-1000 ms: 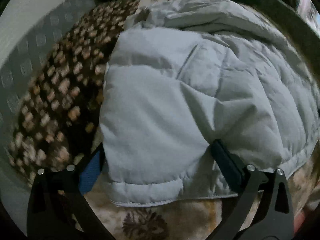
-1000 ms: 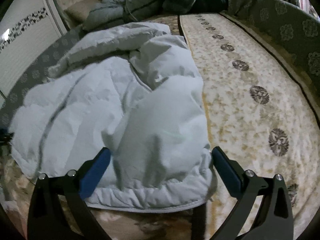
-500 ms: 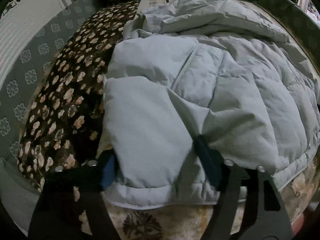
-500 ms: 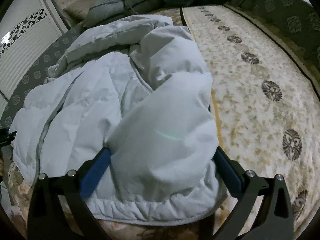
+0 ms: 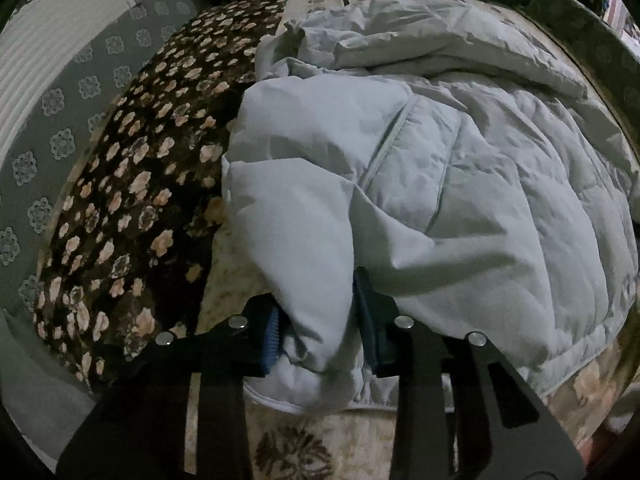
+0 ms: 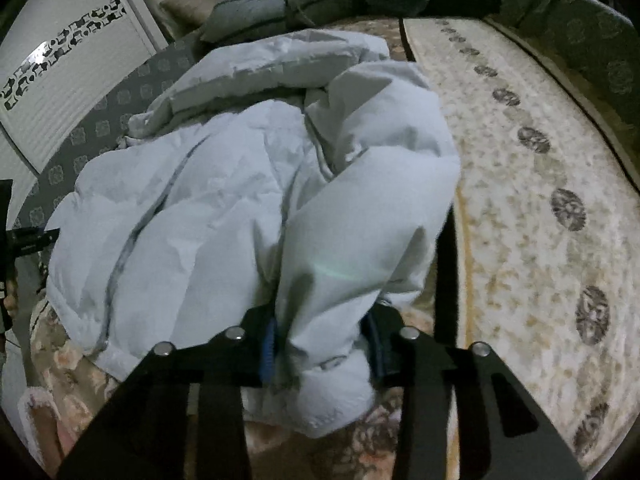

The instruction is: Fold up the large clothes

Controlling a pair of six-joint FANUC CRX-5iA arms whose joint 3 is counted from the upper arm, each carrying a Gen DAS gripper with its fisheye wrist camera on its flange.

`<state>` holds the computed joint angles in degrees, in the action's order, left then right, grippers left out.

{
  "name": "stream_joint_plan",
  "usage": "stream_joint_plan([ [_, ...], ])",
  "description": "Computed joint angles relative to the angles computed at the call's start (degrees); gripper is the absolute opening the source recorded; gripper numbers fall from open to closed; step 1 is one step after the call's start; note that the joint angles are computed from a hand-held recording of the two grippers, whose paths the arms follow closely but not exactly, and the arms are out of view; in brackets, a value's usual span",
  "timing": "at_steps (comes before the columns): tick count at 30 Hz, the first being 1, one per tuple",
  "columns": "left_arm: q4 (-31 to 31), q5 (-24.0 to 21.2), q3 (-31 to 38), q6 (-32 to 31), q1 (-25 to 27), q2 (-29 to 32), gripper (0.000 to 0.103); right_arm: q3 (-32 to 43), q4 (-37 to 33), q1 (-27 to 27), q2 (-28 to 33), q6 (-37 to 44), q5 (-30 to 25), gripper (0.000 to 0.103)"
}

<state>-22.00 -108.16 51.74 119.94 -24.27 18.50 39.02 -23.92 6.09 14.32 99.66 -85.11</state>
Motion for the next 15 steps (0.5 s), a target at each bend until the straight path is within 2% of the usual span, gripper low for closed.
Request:
stream_joint_plan([
  [1, 0.02, -0.38, 0.99, 0.13, 0.08, 0.60, 0.026, 0.37, -0.68, -0.34, 0.30, -0.03, 0.03, 0.036],
  [2, -0.50, -1.07, 2.14, 0.34, -0.22, 0.97, 0.024, 0.96, -1.90, -0.95, 0.51, -0.66, 0.01, 0.031],
  [5, -1.07, -0.13, 2.08, 3.02, -0.87, -0.49, 0.020, 1.82, -5.05, -2.80, -0.12, -0.93, 0.12, 0.024],
  [9, -0.12, 2.91, 0.97, 7.58, -1.49, -3.60, 0.017, 2.40, -8.95, -5.73, -2.60, 2.20, 1.99, 0.021],
  [13, -3.89, 0.41, 7.19, 7.45, -4.82, -2.45, 0.015, 4.01, -10.45, -7.24, -3.64, 2.56, 2.05, 0.020],
  [15, -4.91, 0.62, 8.94, 8.53, -5.95, -2.88, 0.014, 4.52, -10.66, -7.69, -4.27, 3.28, 1.91, 0.019],
])
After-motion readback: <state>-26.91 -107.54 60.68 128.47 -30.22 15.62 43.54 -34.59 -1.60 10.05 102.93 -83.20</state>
